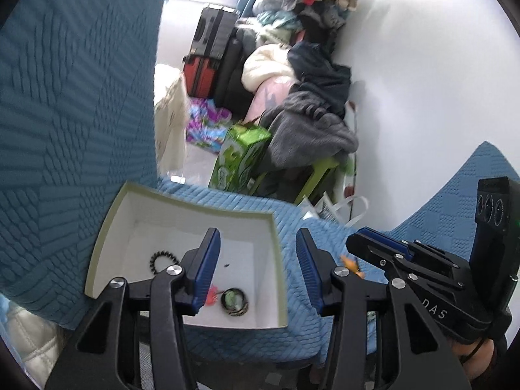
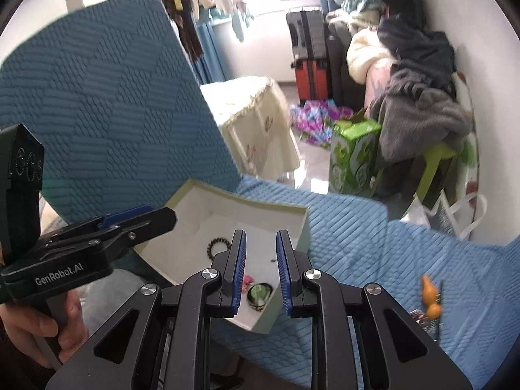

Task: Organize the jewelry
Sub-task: 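Return both tools to the remaining jewelry pile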

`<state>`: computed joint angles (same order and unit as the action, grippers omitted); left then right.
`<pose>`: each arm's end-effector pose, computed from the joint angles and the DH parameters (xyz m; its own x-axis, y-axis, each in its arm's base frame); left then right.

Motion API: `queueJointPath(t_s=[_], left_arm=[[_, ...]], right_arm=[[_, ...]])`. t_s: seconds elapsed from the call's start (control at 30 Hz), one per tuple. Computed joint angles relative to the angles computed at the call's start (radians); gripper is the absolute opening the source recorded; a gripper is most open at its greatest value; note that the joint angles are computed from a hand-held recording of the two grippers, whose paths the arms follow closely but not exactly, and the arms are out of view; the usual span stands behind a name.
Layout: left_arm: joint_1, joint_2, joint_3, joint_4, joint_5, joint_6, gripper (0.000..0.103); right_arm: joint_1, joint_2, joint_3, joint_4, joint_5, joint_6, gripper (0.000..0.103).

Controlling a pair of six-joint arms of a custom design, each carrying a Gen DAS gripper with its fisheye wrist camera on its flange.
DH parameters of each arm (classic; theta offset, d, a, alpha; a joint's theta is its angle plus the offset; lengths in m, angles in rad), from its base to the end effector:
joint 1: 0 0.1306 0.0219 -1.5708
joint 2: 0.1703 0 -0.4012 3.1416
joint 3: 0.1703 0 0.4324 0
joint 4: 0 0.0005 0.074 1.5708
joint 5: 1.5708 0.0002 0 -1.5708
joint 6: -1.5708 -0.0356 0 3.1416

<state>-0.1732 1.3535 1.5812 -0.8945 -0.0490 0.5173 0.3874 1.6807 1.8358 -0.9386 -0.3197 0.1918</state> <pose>0.5028 -0.0867 0.5611 -0.5959 -0.3972 -0.6980 -0.1846 0.9136 -0.3623 0.5851 0.2503 0.5067 -0.5338 -0.4133 -0.7377 -0.6790 0.7295 0.0827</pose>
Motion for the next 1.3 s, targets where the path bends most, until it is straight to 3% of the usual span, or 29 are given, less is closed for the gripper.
queueJointPath(t_s=[0.17, 0.33, 0.47, 0.53, 0.7, 0.9, 1.07, 1.3], left_arm=[[-0.036, 0.0, 0.012, 0.047, -0.047, 0.002, 0.049], [-0.065, 0.026, 0.029, 0.073, -0.035, 0.005, 0.049], [-0.099, 0.053, 0.033, 0.136, -0.056, -0.02, 0.049], [-0.109, 0.068, 0.027, 0.171, -0.021, -0.017, 0.049], [-0.153, 0.126, 0.062, 0.161, -0.014, -0.082, 0.049], [-0.159, 0.143, 0.048, 0.239, 0.07, -0.031, 0.049], [-0.165, 0.198, 0.092, 0.209, 0.129, -0.038, 0.049], [-0.19, 0.343, 0.228, 0.054, 0.206, -0.075, 0.048]], right_arm=[[-0.03, -0.051, -0.023, 0.045, -0.012, 0.004, 0.017], [-0.065, -0.097, -0.074, 0.118, -0.019, -0.002, 0.017], [-0.093, -0.119, -0.124, 0.174, 0.006, 0.007, 0.017], [-0.111, -0.12, -0.142, 0.187, 0.02, -0.001, 0.017], [-0.169, -0.124, -0.183, 0.21, 0.057, 0.006, 0.017], [-0.242, -0.133, -0.235, 0.241, 0.105, -0.012, 0.017], [-0.307, -0.116, -0.268, 0.255, 0.146, -0.08, 0.017], [-0.349, -0.043, -0.257, 0.206, 0.101, -0.088, 0.017]])
